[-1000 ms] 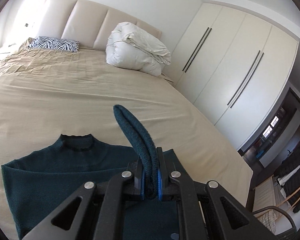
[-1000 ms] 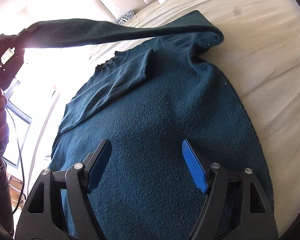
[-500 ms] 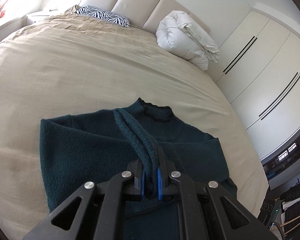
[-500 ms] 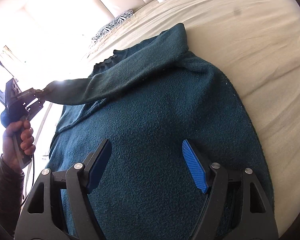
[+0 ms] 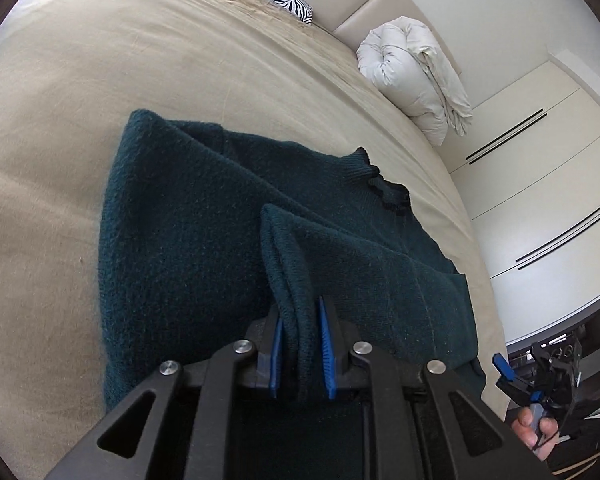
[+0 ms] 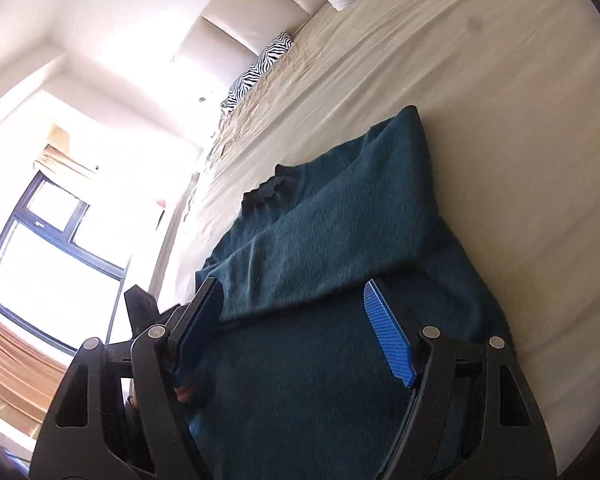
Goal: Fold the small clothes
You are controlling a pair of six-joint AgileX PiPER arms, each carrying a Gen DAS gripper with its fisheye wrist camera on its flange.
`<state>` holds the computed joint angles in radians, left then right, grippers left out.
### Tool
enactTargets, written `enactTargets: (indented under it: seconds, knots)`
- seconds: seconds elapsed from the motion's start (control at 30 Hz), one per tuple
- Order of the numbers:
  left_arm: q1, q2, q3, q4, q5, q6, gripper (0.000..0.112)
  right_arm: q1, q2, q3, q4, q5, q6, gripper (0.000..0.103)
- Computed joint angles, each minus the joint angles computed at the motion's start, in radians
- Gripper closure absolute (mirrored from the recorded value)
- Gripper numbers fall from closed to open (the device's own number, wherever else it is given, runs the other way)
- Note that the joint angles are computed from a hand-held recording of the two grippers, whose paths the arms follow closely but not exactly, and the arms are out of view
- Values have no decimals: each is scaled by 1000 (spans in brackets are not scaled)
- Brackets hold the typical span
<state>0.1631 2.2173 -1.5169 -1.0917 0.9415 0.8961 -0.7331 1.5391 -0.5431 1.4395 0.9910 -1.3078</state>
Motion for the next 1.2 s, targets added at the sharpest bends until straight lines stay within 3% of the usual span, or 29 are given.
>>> enactTargets:
  seconds: [0.27,0.57,0.77,0.93,1.1,1.13,1.2]
  knots:
    - [12,7,65,-117,-26,178,94,38,425,-356,17,27,173,31]
    - [16,-6,126,-194,-51,288,94,62,567,-619,24,-5,330,31]
    - [17,-7,136,-207,-60,312,94,84,589,-704,-29,-32,387,31]
    - [9,-21,151,-207,-91,330,94,53,560,-641,-31,-5,335,31]
    - [-17,-56,148,-141,-136,265,93,22,424,-410,-20,7,199,31]
    - [-37,-97,176,-100,-184,239,88,-5,383,-353,-26,12,169,31]
    - [-83,-223,296,-33,-297,210,59,-61,302,-257,-61,21,160,31]
